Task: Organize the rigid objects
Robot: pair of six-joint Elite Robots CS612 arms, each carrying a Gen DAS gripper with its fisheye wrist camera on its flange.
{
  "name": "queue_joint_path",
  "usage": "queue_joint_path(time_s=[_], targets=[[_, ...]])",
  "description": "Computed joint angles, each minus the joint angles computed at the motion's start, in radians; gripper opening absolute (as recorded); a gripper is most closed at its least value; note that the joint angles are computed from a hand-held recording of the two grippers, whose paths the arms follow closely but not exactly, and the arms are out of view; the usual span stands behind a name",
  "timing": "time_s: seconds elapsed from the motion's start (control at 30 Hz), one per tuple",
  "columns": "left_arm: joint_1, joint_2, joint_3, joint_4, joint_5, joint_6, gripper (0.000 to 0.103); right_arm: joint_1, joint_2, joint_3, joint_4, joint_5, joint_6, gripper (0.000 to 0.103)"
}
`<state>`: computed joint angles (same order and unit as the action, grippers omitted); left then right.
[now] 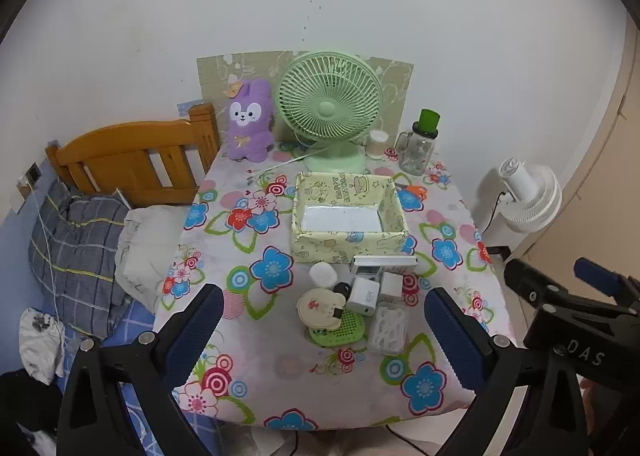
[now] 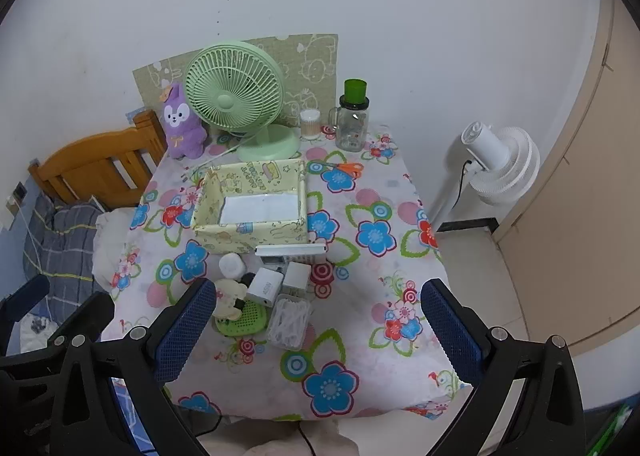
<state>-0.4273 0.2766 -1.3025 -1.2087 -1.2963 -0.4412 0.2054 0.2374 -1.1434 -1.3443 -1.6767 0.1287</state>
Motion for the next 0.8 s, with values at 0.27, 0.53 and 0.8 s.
queue_joint_path(time_s=[0.27, 0.53, 0.8], targets=[[-0.006, 0.002, -0.002, 0.005, 0.046, -0.001, 0.099, -0.009, -0.001, -0.001, 0.015, 0.045, 0.003, 0.103], [-0.007, 0.000, 0.003, 0.008, 0.045, -0.017, 0.101, -0.014, 0.006, -0.018, 0.001, 0.055, 0.009, 0.103], [-0.010, 0.002, -0.002, 0.003, 0.046, -0.014, 0.101, -0.014, 0.018, -0.040, -0.027, 0.038, -0.017, 0.103]])
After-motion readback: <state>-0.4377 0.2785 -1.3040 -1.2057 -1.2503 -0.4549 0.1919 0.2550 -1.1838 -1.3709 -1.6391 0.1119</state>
